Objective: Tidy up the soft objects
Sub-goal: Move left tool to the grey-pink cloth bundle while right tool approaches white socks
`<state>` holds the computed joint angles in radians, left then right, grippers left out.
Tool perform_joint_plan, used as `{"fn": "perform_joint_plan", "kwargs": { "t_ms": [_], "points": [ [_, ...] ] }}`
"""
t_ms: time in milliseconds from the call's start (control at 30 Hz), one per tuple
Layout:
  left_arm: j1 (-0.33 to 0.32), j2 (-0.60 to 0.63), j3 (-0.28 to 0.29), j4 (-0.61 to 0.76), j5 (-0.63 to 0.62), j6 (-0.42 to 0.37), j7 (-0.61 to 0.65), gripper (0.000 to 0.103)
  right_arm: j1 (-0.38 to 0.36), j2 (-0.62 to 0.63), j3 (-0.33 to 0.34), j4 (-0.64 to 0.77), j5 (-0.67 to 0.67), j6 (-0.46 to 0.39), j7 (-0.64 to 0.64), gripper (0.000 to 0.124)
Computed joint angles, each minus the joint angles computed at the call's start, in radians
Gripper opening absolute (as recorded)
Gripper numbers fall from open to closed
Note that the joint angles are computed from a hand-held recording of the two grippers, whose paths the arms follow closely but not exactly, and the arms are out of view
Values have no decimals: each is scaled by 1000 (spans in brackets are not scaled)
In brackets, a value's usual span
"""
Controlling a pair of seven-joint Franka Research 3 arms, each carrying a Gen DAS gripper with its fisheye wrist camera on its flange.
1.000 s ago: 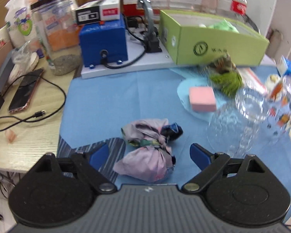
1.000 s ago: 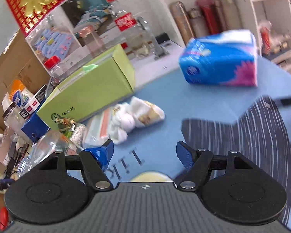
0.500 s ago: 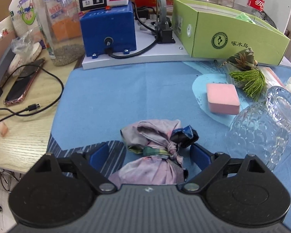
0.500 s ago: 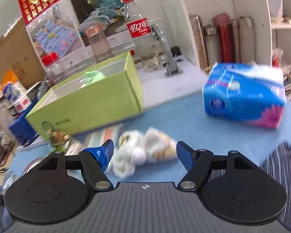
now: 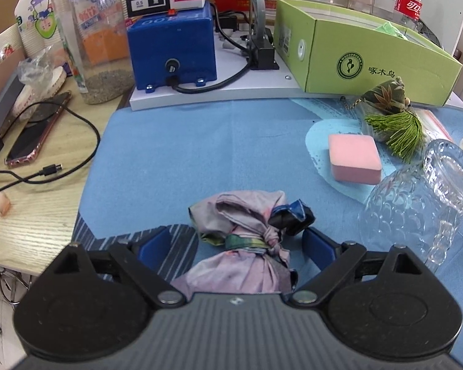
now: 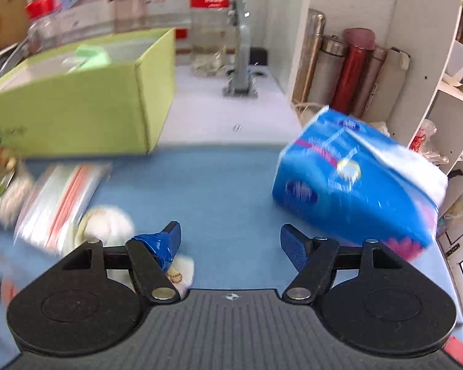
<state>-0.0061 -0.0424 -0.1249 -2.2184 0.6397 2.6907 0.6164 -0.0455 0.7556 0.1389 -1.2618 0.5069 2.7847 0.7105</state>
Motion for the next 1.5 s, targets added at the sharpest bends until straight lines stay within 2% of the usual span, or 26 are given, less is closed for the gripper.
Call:
{"fn": "perform_joint_plan", "kwargs": {
  "t_ms": [100,167,233,300,367,533,600,667,733,833,900,933,1033,1067,1167,1300,1500],
  "points": [
    [1,-1,0,-3,8,5,-7,93,-89,-134,74,-218,82,58,-150,57],
    [0,1,0,-1,2,4,-2,93,-141,-193,106,-293,155,25,-231,57],
    [-1,1,1,1,-6,0,5,93,-205,-236,168,-339,281,9,-358,57],
    [-1,1,0,2,-8,-2,6,93,-253,-253,222,-338,374,-61,-497,57],
    [-1,1,0,1,-8,-2,4,93,-248,-255,212,-317,373,-141,-551,58],
    [-1,3,2,5,-21,-4,17,93,-167,-239,123,-273,266,-252,-623,57],
    [-1,7,3,9,-25,-5,20,93,-140,-234,101,-270,264,-240,-673,57],
    [-1,10,3,13,-25,-7,19,93,-113,-202,79,-225,282,-240,-669,57],
    [-1,12,3,15,-24,-9,16,94,-93,-154,59,-147,315,-263,-613,57],
    [-1,12,4,13,-20,-6,13,93,-60,-94,20,-50,334,-240,-424,58],
    [-1,13,4,15,-22,-6,17,94,-88,-78,35,-16,350,-309,-374,58],
    [-1,13,4,16,-27,-8,21,94,-94,-77,39,-9,347,-332,-382,58],
    [-2,13,5,17,-35,-8,33,94,-82,-88,48,-38,343,-291,-467,58],
    [-2,11,5,14,-39,-6,39,93,-75,-74,43,-19,322,-310,-477,58],
    [-1,5,5,4,-37,7,46,93,-49,-23,20,56,254,-367,-433,58],
    [3,0,5,-8,-17,27,38,94,-42,37,27,131,218,-397,-393,60],
    [16,-10,3,-35,65,80,-20,94,-114,-6,137,-13,404,-241,-619,63]
  ]
}}
